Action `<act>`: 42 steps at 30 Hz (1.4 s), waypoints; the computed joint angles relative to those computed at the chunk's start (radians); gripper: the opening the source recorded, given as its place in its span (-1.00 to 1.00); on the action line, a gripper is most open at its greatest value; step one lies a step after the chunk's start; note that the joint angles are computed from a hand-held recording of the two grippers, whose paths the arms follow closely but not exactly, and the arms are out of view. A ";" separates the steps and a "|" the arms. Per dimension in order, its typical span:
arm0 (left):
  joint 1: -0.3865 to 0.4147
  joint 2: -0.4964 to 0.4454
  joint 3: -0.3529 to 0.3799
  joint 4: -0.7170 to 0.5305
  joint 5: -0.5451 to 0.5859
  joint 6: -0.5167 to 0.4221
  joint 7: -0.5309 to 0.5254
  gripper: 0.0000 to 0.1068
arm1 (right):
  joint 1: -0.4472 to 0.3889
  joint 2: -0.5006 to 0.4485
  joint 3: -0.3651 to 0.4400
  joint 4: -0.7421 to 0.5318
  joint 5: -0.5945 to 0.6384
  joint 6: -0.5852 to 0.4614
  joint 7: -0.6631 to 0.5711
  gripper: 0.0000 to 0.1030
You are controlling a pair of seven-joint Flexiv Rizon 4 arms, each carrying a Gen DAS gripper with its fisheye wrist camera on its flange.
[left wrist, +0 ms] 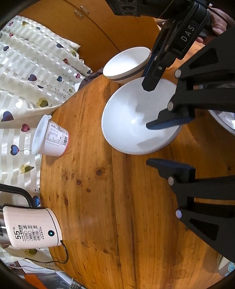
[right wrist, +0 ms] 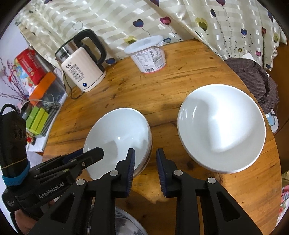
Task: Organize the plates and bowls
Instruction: 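Close the left gripper on the rim of a white bowl, then carry the white bowl in the left gripper over the steel bowl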
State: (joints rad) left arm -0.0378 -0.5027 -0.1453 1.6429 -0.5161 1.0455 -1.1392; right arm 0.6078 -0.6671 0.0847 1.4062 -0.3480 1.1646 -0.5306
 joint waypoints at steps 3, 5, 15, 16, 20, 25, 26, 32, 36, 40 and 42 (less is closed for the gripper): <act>-0.001 -0.002 -0.003 -0.001 0.000 0.003 0.004 -0.38 | -0.003 -0.007 0.006 -0.010 0.004 0.001 -0.011 -0.64; -0.003 -0.003 -0.002 -0.001 0.003 0.003 0.004 -0.39 | -0.001 -0.010 0.003 -0.017 0.002 -0.005 -0.014 -0.64; -0.009 0.003 0.003 0.003 0.020 0.017 -0.004 -0.39 | 0.003 -0.010 -0.002 -0.022 0.001 -0.011 -0.020 -0.65; -0.008 0.003 0.002 0.003 0.020 0.019 -0.002 -0.39 | 0.004 -0.008 -0.004 -0.021 -0.001 -0.011 -0.019 -0.65; -0.008 0.012 0.001 0.011 0.019 0.026 0.001 -0.39 | 0.009 0.000 -0.009 -0.016 -0.009 -0.010 -0.011 -0.65; -0.008 0.030 -0.001 0.026 0.012 0.039 0.009 -0.39 | 0.018 0.016 -0.020 0.000 -0.027 0.000 0.005 -0.65; -0.008 0.036 -0.001 0.030 0.011 0.043 0.011 -0.39 | 0.020 0.020 -0.022 0.005 -0.033 0.002 0.009 -0.65; -0.013 0.070 0.000 0.061 0.006 0.071 0.021 -0.39 | 0.031 0.044 -0.032 0.029 -0.062 0.014 0.037 -0.65; -0.014 0.093 0.000 0.082 -0.004 0.080 0.031 -0.39 | 0.040 0.066 -0.041 0.054 -0.086 0.025 0.061 -0.65; -0.016 0.117 -0.001 0.106 -0.018 0.091 0.046 -0.39 | 0.051 0.090 -0.051 0.079 -0.117 0.031 0.091 -0.65; -0.016 0.131 -0.002 0.120 -0.027 0.098 0.055 -0.39 | 0.056 0.101 -0.053 0.088 -0.133 0.032 0.106 -0.65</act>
State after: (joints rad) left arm -0.0542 -0.3714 -0.1470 1.7627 -0.5435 1.1438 -1.0846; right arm 0.6634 -0.5664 0.0317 1.4946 -0.4813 1.1968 -0.4251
